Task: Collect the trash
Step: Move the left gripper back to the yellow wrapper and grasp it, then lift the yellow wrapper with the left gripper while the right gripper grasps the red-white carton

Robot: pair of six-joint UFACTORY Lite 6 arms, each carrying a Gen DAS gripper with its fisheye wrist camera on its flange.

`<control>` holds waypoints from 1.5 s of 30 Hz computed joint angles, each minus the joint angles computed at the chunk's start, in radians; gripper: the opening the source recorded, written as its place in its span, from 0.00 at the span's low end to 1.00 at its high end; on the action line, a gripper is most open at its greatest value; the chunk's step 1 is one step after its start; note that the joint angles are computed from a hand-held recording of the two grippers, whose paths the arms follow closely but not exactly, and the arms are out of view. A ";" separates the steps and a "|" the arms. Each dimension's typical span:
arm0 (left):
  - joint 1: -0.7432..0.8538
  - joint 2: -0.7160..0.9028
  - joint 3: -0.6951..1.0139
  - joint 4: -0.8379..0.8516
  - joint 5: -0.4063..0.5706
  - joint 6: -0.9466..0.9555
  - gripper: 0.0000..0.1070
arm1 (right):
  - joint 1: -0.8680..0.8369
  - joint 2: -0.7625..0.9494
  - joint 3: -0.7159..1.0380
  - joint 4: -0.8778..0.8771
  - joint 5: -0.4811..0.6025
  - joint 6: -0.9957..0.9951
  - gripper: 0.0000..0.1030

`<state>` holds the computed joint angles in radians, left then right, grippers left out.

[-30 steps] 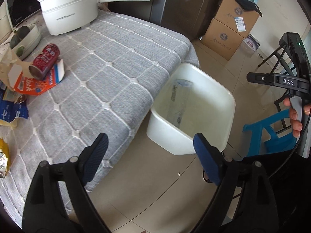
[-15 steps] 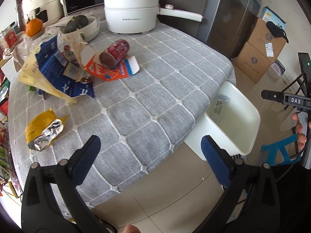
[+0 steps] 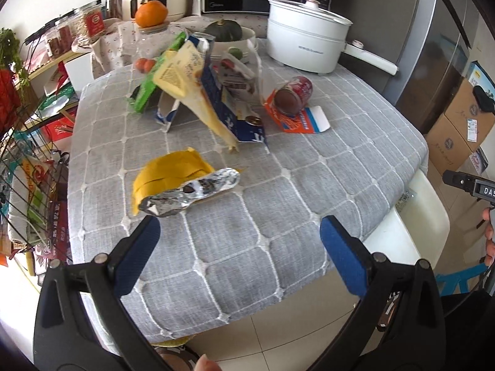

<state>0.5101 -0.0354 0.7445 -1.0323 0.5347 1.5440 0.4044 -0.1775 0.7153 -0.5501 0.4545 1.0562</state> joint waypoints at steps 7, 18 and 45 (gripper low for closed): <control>0.039 0.243 0.185 0.080 -0.030 -0.025 0.96 | 0.095 0.192 0.142 -0.068 -0.003 0.113 0.82; -0.023 0.453 0.329 -0.012 -0.140 0.051 0.95 | 0.144 0.399 0.318 -0.039 -0.021 0.129 0.83; 0.102 0.286 0.289 -0.017 0.141 0.062 0.23 | 0.130 0.565 0.496 0.063 -0.064 0.009 0.83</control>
<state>0.6119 0.2505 1.0334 -1.0489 0.6759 1.6065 0.5349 0.3879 1.2111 -0.4874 0.3907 1.0656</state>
